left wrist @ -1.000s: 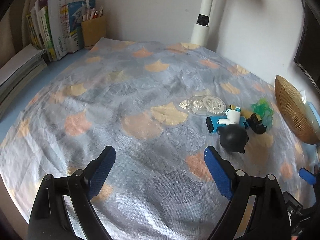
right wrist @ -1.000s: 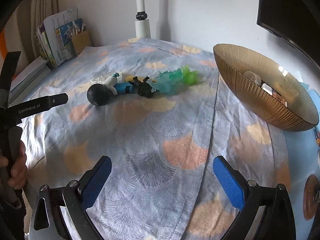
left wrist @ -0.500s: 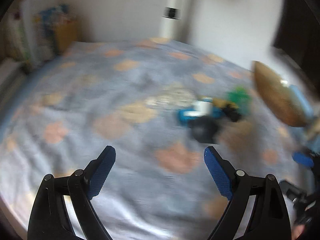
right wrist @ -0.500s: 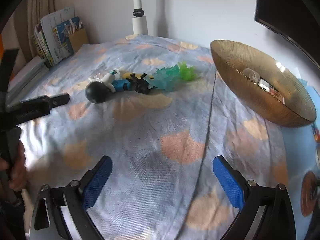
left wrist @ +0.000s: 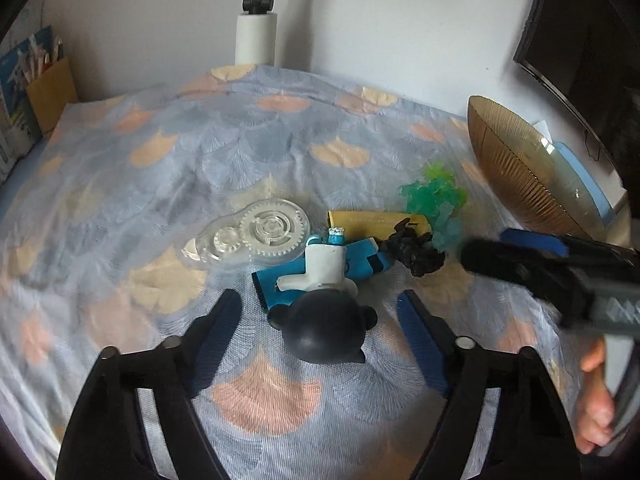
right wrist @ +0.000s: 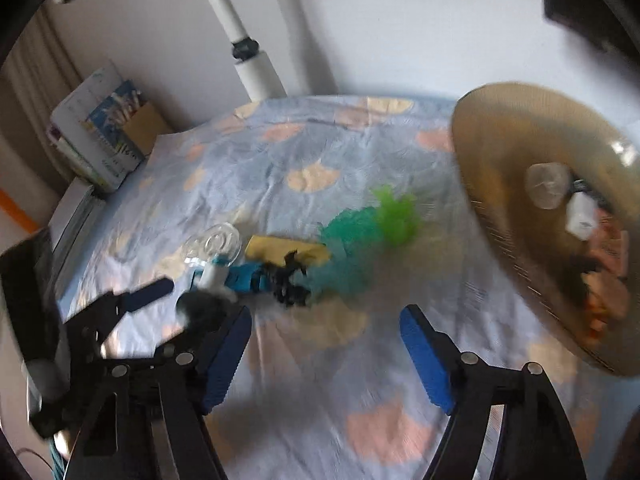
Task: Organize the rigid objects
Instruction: 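Move both tools back to the items and grasp the black ball-headed toy with the left tool, then grasp the black spiky figure with the right tool while the left tool holds the ball toy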
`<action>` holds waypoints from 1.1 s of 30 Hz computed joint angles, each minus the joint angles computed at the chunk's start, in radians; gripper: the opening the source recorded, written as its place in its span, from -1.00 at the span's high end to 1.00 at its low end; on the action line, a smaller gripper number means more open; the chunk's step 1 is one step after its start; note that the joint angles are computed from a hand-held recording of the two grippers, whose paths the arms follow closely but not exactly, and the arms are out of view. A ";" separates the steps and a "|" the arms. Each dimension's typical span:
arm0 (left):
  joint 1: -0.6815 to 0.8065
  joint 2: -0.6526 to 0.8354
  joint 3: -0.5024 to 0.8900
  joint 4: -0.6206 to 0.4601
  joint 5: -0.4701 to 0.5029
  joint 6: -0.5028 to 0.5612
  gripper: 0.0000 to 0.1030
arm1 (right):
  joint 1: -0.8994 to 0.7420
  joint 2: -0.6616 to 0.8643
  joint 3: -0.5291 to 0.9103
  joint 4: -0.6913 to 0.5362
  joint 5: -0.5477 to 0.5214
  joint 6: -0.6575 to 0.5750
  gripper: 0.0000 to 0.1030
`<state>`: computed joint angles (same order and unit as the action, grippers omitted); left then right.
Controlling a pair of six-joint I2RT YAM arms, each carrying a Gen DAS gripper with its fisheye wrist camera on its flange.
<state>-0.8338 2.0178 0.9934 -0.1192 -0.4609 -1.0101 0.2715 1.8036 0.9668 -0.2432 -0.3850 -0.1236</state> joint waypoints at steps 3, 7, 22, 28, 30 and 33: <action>0.008 -0.005 -0.027 0.044 0.007 0.000 -0.19 | 0.019 0.092 0.076 0.015 0.015 0.067 -0.47; 0.004 -0.026 -0.082 0.130 0.017 0.013 0.02 | 0.014 0.176 0.153 -0.008 -0.013 0.113 -0.30; -0.139 -0.159 -0.222 0.169 -0.039 -0.126 0.46 | -0.067 -0.063 -0.124 0.108 -0.061 0.005 0.24; -0.178 -0.172 -0.223 0.123 -0.056 -0.165 0.32 | -0.077 -0.192 -0.250 0.066 -0.092 -0.111 0.24; -0.153 -0.168 -0.201 0.080 -0.061 -0.175 -0.22 | -0.048 -0.211 -0.270 0.050 -0.071 -0.151 0.24; -0.117 -0.160 -0.200 0.095 -0.087 -0.179 -0.74 | 0.012 -0.201 -0.258 0.045 -0.021 -0.158 -0.21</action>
<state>-0.9512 1.8582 0.7932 -0.0244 -0.5484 -1.1893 0.2833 1.6022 0.7089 -0.1984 -0.4061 -0.2814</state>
